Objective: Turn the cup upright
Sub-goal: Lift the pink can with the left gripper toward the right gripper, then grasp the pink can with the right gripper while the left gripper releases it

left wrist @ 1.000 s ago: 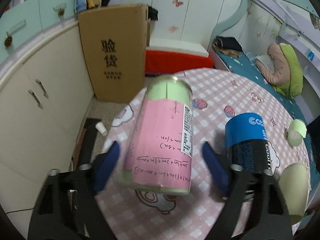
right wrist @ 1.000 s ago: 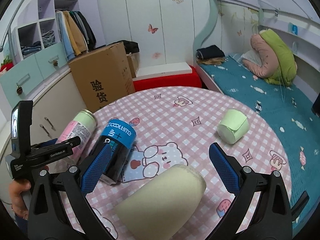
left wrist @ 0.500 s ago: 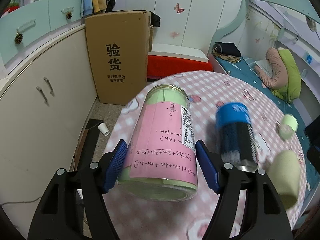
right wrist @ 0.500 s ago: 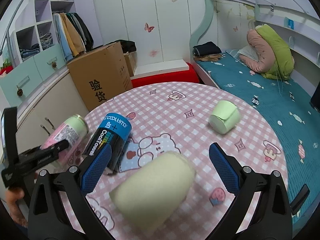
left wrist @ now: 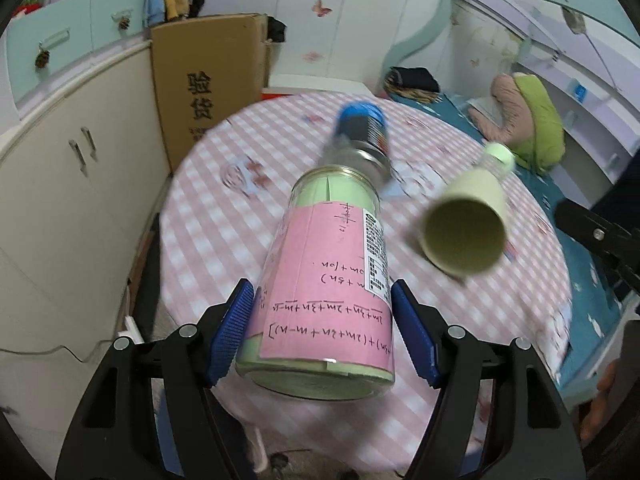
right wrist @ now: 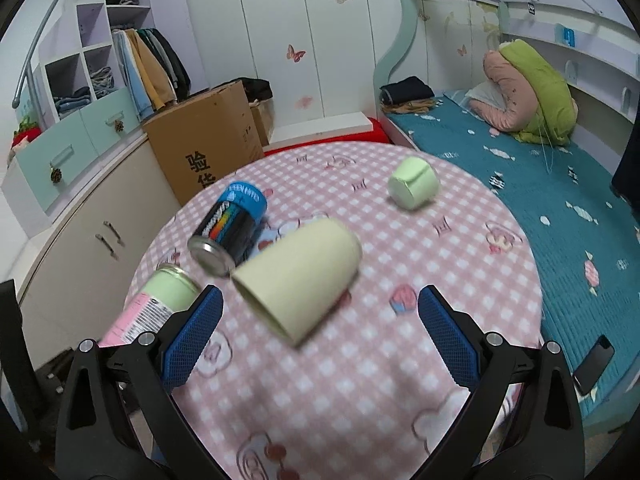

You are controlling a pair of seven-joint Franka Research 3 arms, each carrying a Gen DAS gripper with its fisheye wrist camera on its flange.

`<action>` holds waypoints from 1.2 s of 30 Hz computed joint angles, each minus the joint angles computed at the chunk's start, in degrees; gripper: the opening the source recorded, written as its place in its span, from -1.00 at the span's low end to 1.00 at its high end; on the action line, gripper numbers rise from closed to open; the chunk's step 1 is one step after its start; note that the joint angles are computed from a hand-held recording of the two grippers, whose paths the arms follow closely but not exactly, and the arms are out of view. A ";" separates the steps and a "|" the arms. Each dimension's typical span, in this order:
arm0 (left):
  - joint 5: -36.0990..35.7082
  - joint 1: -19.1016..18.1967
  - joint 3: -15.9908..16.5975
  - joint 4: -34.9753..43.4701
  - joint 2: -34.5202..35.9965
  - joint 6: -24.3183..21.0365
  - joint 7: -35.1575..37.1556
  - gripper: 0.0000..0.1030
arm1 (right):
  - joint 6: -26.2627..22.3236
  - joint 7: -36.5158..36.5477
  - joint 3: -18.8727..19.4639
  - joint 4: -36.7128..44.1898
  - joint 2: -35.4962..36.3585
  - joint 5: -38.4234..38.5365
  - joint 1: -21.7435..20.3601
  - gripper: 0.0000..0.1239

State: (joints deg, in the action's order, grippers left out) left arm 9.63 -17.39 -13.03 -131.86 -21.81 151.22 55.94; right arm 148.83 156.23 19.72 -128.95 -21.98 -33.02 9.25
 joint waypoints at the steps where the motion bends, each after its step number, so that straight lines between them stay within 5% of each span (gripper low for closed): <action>1: 0.48 0.10 -0.64 -0.38 -0.30 0.12 -0.77 0.30 | 0.12 0.07 -0.14 -1.04 -0.77 0.13 0.17 0.59; 21: 1.65 -2.16 -2.23 5.18 7.53 1.94 -3.10 0.31 | 0.60 -1.70 0.10 -2.79 -0.89 4.12 -1.69 0.59; 25: -1.20 -3.24 -1.05 4.40 6.92 2.22 -0.47 0.32 | 1.97 -3.81 -1.73 -1.51 1.26 6.58 0.29 0.59; 29: -5.63 -4.50 0.61 1.80 4.45 3.46 3.09 0.66 | 1.51 -6.34 -2.63 1.67 4.80 9.40 2.32 0.59; 36: -9.29 -4.70 3.15 -1.76 -0.96 3.71 7.64 0.69 | -1.17 -11.72 -6.00 9.16 12.74 18.12 8.53 0.59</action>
State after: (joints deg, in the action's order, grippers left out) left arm 0.34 -22.09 -9.88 -133.62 -22.77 154.93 63.58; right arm 147.67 144.51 13.72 -119.79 -9.24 -14.91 17.78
